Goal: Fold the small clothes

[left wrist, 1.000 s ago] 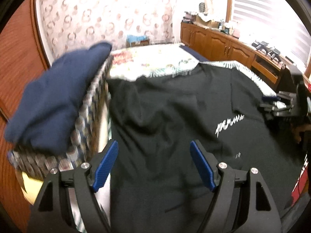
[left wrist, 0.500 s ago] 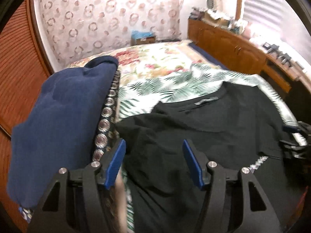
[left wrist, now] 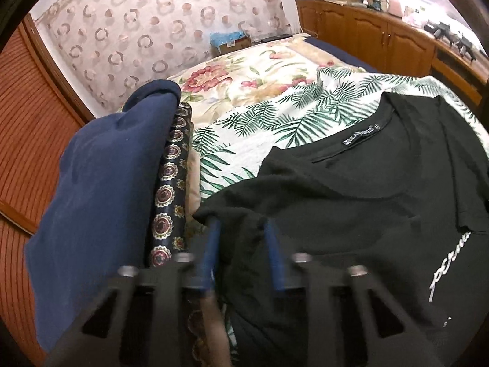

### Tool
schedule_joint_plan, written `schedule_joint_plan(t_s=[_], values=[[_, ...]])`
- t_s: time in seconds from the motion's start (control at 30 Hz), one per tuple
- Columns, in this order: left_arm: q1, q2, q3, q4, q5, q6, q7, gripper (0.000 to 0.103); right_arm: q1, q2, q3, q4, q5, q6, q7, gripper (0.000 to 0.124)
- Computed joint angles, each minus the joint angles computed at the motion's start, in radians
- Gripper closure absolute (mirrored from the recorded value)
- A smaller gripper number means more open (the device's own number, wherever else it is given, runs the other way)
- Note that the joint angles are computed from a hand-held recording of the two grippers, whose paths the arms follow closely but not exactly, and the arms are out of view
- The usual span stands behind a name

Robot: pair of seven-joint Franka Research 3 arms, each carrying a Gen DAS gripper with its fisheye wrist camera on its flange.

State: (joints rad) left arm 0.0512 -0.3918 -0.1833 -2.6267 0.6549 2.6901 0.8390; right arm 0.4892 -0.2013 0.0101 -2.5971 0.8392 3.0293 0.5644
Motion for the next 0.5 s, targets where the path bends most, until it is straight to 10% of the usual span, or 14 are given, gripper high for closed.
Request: schedule_joint_plan(t_s=[0.5], values=[[0.031, -0.338, 0.037, -0.156, -0.036, 0.166, -0.022, 0.097, 0.0, 0.0, 0.0, -0.001, 0.005, 0.001, -0.005, 0.058]])
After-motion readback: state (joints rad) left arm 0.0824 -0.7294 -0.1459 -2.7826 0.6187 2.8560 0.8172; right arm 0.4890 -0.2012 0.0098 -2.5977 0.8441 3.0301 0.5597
